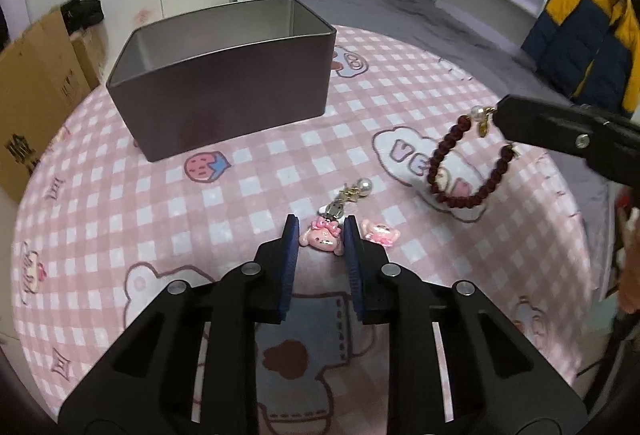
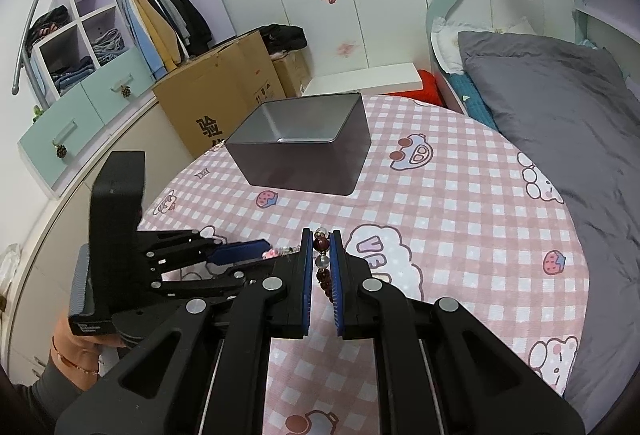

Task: Organize jewelry
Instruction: 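Carry both items over the tin and open both tools to drop them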

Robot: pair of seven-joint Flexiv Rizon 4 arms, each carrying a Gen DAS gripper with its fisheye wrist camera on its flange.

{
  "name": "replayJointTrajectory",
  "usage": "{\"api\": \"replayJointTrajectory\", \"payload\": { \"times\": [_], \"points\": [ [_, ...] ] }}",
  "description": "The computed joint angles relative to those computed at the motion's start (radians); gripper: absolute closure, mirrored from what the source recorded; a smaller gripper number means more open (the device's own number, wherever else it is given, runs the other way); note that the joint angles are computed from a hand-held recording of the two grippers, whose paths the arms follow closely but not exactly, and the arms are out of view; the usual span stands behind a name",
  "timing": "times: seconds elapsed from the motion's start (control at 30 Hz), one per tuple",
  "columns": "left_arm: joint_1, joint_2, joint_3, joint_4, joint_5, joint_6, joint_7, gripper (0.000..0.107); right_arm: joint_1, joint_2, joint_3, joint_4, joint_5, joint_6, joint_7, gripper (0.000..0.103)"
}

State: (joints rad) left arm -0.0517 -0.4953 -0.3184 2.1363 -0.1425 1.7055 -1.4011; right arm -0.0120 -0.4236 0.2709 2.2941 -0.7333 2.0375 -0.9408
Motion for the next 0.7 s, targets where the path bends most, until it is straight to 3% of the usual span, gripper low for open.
{"api": "replayJointTrajectory", "payload": {
  "times": [0.2, 0.27, 0.47, 0.63, 0.7],
  "points": [
    [0.242, 0.032, -0.238, 0.072, 0.043, 0.052, -0.009, 0.084, 0.017, 0.018, -0.011, -0.005, 0.021, 0.005, -0.014, 0.096],
    [0.288, 0.045, -0.276, 0.081, 0.063, 0.057, -0.022, 0.084, 0.024, 0.025, -0.014, -0.010, 0.027, 0.004, -0.019, 0.096],
    [0.318, 0.081, -0.283, 0.065, 0.085, 0.049, -0.040, 0.084, 0.054, 0.035, -0.019, -0.046, 0.047, -0.006, -0.032, 0.096],
    [0.280, 0.099, -0.225, 0.026, 0.066, 0.040, -0.035, 0.084, 0.107, 0.031, -0.036, -0.097, 0.093, -0.022, -0.070, 0.096],
    [0.188, 0.105, -0.114, -0.016, 0.048, 0.026, -0.035, 0.084, 0.193, 0.042, -0.088, -0.112, 0.183, -0.033, -0.131, 0.096]
  ]
}}
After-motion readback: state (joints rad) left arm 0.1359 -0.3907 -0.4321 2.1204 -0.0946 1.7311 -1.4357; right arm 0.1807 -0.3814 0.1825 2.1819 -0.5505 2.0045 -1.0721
